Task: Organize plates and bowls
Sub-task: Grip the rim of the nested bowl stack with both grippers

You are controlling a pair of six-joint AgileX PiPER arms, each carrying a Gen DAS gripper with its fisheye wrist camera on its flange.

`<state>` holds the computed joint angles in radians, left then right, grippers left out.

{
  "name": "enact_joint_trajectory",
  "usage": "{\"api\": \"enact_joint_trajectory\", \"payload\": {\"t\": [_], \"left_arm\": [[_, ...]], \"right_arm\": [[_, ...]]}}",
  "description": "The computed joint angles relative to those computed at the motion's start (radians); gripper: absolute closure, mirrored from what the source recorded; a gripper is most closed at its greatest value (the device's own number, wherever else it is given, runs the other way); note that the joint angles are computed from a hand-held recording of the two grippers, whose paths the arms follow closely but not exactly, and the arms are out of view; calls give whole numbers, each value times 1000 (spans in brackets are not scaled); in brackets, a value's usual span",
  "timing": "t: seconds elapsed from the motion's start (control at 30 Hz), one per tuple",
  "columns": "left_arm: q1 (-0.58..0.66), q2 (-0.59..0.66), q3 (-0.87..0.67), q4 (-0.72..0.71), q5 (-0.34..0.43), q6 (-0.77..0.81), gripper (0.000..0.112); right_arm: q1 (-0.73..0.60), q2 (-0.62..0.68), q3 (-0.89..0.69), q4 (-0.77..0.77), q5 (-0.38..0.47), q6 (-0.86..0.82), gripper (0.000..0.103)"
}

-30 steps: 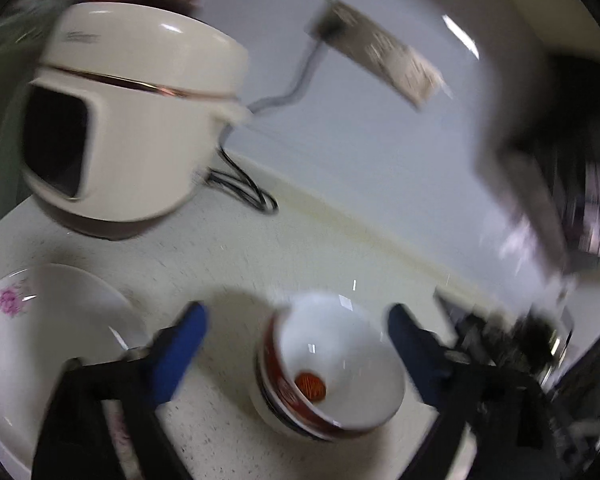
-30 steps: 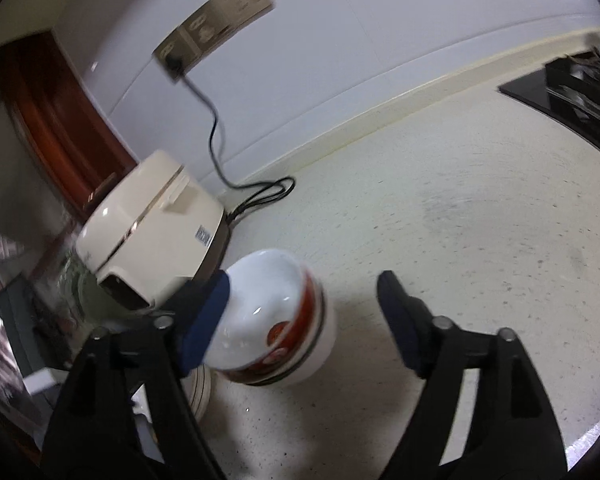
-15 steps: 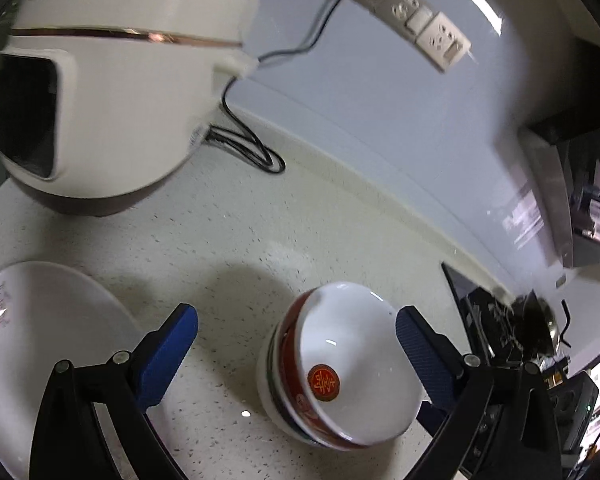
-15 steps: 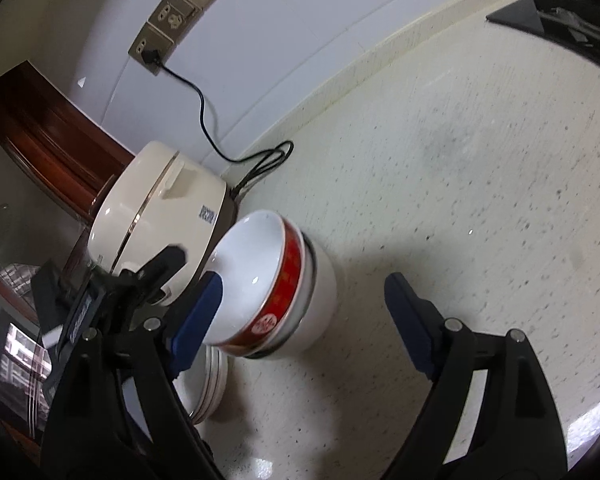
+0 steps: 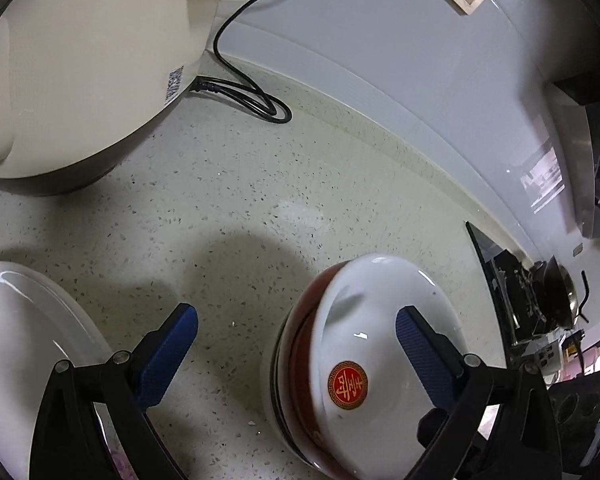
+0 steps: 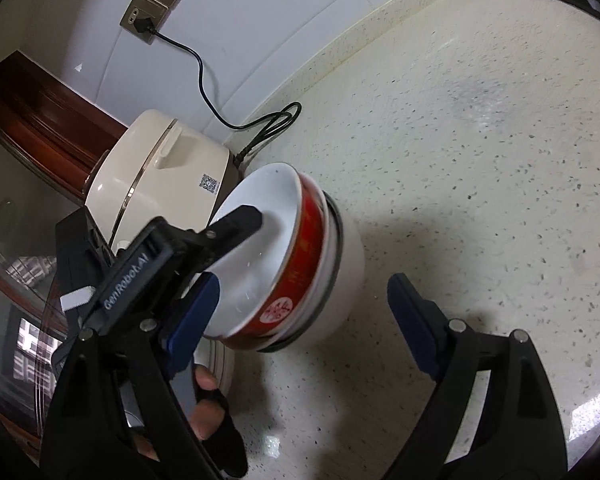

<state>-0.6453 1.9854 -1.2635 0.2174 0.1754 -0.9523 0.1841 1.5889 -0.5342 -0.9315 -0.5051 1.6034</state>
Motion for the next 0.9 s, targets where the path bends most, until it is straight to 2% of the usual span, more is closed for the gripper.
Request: {"api": "enact_joint_trajectory", "payload": {"t": [0.1, 0.23, 0.4, 0.5, 0.6, 0.83, 0.9], "left_arm": [[5, -2, 4, -89, -15, 96, 12], [-1, 15, -27, 14, 13, 9, 12], [-1, 43, -74, 7, 42, 55, 15], [-5, 52, -89, 68, 60, 1, 16], [-18, 76, -129, 155, 110, -72, 16], [-18, 98, -162, 145, 155, -28, 15], [-18, 99, -160, 151, 156, -27, 16]], "right_arm": [[-7, 32, -16, -14, -17, 15, 15], [-20, 69, -22, -13, -55, 10, 15], [-43, 112, -22, -17, -123, 2, 15], [-43, 116, -24, -14, -125, -15, 15], [-43, 118, -22, -9, -132, -36, 15], [-36, 119, -37, -27, -107, -45, 17], [-50, 129, -43, -62, -128, -29, 20]]}}
